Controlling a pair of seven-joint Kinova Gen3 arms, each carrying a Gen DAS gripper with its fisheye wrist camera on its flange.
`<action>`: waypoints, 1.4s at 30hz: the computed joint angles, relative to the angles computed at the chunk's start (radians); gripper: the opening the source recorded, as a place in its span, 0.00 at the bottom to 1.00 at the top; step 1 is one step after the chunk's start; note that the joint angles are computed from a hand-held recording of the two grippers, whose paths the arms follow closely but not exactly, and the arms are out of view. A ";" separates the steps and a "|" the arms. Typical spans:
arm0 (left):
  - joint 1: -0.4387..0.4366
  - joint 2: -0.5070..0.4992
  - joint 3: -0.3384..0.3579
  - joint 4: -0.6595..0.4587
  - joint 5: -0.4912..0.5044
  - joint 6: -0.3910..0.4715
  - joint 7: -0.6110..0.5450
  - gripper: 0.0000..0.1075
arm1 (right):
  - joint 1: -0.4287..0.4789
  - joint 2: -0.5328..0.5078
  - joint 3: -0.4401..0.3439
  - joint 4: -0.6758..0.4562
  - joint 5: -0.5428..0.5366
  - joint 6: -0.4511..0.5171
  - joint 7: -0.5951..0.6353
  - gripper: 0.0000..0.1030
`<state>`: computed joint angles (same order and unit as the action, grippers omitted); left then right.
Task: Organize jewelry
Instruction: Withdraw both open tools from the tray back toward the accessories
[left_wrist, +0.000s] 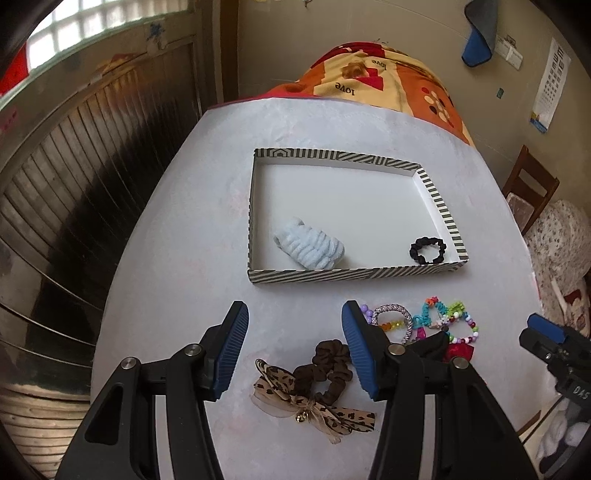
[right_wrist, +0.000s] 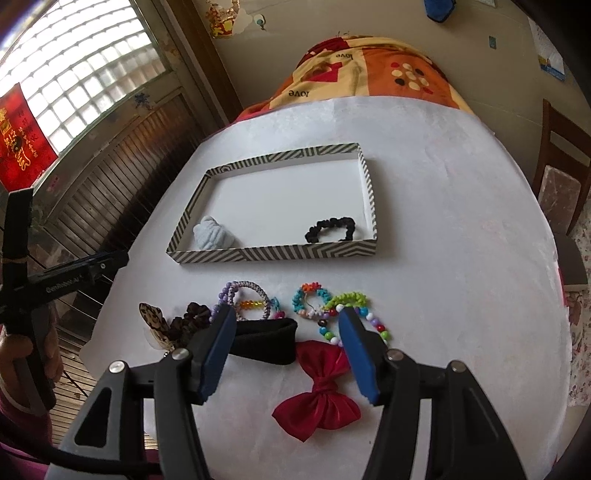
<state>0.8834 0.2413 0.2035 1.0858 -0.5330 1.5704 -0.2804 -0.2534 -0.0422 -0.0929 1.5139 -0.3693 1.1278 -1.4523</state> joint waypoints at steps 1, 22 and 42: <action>-0.008 -0.013 -0.001 0.016 0.014 -0.015 0.006 0.42 | 0.000 -0.002 -0.001 0.002 0.004 0.001 0.000 0.59; -0.213 -0.145 0.072 0.307 0.293 -0.258 0.057 0.42 | 0.035 0.048 0.013 0.056 0.078 0.029 0.030 0.61; -0.228 -0.094 0.046 0.306 0.371 -0.287 0.042 0.42 | 0.041 0.285 -0.020 -0.061 0.120 -0.026 0.174 0.34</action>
